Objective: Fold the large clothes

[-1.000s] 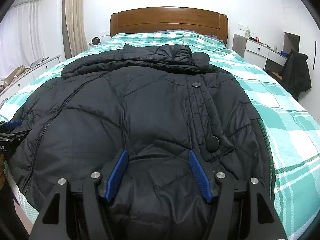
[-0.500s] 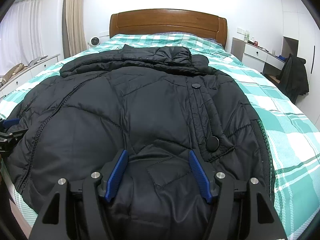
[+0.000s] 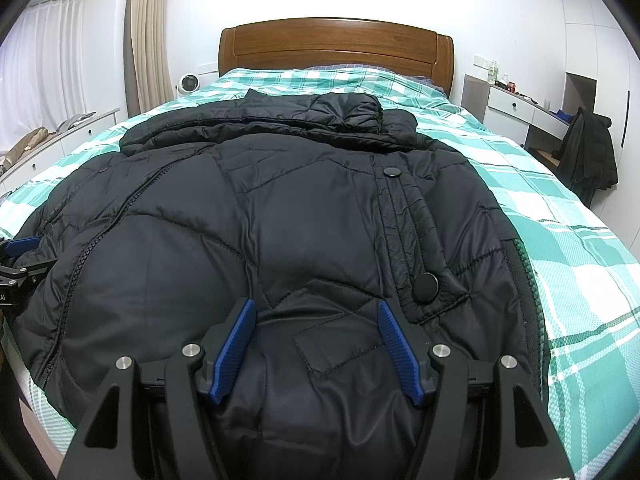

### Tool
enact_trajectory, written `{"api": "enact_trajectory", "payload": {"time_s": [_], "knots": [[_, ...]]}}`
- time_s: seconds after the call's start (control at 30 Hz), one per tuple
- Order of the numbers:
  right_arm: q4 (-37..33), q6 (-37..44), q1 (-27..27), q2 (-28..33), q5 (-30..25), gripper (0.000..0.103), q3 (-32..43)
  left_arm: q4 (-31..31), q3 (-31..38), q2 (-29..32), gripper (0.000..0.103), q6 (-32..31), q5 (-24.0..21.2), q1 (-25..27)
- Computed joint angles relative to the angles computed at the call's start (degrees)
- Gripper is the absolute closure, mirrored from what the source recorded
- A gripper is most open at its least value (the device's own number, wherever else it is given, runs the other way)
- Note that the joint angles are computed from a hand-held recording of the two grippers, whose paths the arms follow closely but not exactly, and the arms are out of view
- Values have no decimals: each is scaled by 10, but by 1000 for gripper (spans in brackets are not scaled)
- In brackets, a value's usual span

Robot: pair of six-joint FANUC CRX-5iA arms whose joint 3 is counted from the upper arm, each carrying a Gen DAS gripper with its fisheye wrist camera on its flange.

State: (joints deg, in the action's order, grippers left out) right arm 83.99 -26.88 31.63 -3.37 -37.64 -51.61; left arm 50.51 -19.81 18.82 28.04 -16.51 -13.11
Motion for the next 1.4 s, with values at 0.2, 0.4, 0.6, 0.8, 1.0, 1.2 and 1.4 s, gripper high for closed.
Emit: {"api": "enact_trajectory", "payload": {"time_s": [0.2,0.4,0.6,0.8,1.0,1.2,1.4], "knots": [[2,-1,-1,0,1,38,-1,-22,7,1,1,19,-7,3],[-59,38,15,-2,-3,38,13,-154,57,9,1,137,-63,20],[-287,196,68,-19,-42,38,73,-251,95,-4,1,211,-158,37],[-486,320,112,-89,-84,38,110,-209,73,-48,1,144,-276,75],[-322,132,171,-222,-239,37,19,-147,45,-96,1,141,-261,132],[-409,159,101,-336,-163,35,-28,-143,69,-68,1,235,-278,185],[-496,193,72,-342,-56,35,-46,-122,95,-18,1,211,-348,181]]}}
